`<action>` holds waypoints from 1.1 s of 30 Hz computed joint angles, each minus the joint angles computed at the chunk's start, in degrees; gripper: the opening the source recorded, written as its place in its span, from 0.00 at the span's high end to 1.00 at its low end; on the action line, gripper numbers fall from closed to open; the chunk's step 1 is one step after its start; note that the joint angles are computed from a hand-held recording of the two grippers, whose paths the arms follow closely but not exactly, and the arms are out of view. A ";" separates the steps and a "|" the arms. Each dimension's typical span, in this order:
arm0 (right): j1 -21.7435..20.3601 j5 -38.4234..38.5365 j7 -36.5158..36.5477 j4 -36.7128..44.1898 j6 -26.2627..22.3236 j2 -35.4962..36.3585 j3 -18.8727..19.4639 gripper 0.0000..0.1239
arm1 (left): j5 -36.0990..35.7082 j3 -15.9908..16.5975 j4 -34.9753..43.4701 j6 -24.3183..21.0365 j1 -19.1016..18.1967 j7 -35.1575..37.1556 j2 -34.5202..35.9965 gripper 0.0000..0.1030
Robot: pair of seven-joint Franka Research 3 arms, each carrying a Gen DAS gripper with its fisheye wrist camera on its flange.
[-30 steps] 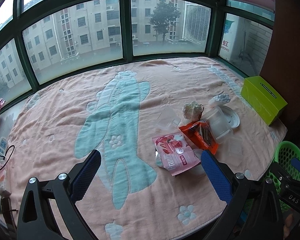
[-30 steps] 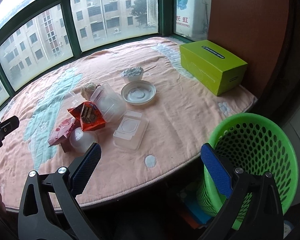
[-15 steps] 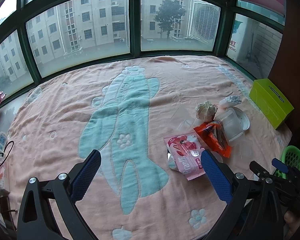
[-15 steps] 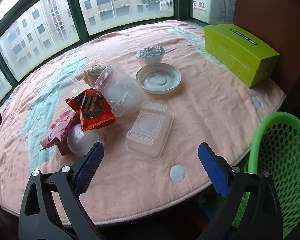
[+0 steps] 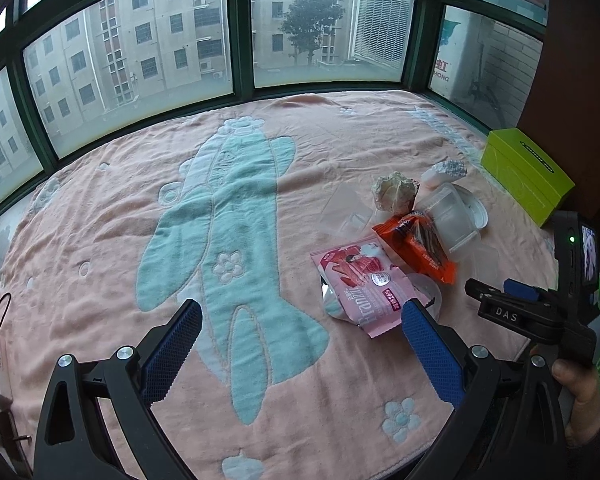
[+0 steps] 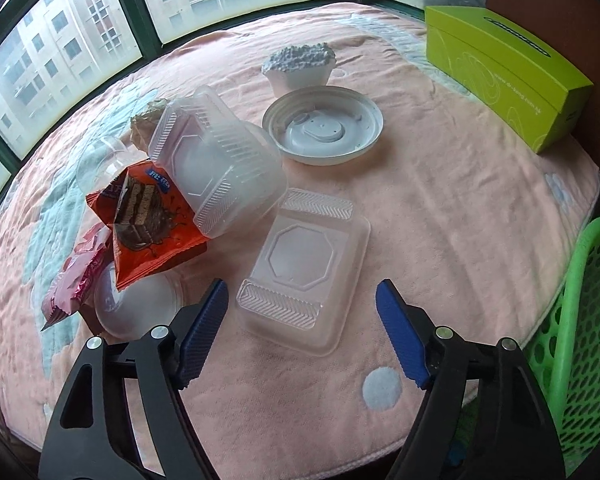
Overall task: Collect trash
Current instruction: 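Move the right gripper to the clear plastic box and close on it, then grasp the pink snack wrapper with the left gripper while the right holds the clear box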
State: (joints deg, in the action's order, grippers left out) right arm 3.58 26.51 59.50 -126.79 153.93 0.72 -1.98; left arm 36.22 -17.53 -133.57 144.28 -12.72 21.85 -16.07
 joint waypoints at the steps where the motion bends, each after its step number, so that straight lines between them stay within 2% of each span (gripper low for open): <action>1: -0.05 0.10 0.08 0.24 -0.47 0.25 -0.07 0.47 | -0.29 0.17 -0.15 0.44 -0.23 0.66 0.16 0.06; 4: -0.14 0.53 -0.25 0.30 -0.82 0.13 -0.09 0.53 | -0.68 0.30 -0.43 1.59 -0.69 2.45 0.77 0.06; 12: -0.64 3.01 -2.15 -1.34 -1.10 -3.16 -0.84 0.54 | 1.57 0.03 0.61 6.00 -1.38 6.11 4.92 0.07; 17: -1.32 4.44 -2.97 -2.72 -1.84 -5.90 -1.92 0.54 | 5.22 -0.09 3.35 5.63 -1.69 6.88 8.70 0.08; 19: -1.57 5.01 -3.43 -3.51 -2.06 -7.16 -2.36 0.54 | 5.41 0.50 4.10 6.53 -2.04 7.99 10.01 0.19; 23: -2.04 5.27 -3.90 -4.67 -2.37 -9.20 -3.05 0.55 | 5.91 1.35 5.67 7.14 -2.45 9.48 12.42 0.23; 26: -2.29 5.55 -4.10 -5.56 -2.40 -10.64 -3.52 0.55 | 6.12 2.04 6.07 8.44 -2.59 10.57 13.45 0.32; 29: -2.44 5.77 -4.26 -6.34 -2.32 -11.85 -3.84 0.55 | 4.35 2.72 6.03 10.50 -2.65 13.26 14.03 0.45; 31: -2.55 5.76 -4.39 -6.95 -2.02 -12.63 -4.03 0.55 | 2.79 3.05 5.79 11.66 -2.59 15.09 14.06 0.61; 33: -2.66 5.74 -4.43 -7.54 -1.89 -13.38 -4.24 0.55 | 2.02 3.32 5.11 13.29 -2.34 15.51 13.60 0.69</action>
State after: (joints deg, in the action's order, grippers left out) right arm 0.91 32.25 55.07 -134.33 152.04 -12.66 -6.22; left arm 38.24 -14.21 -128.46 157.58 -15.06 37.37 -2.47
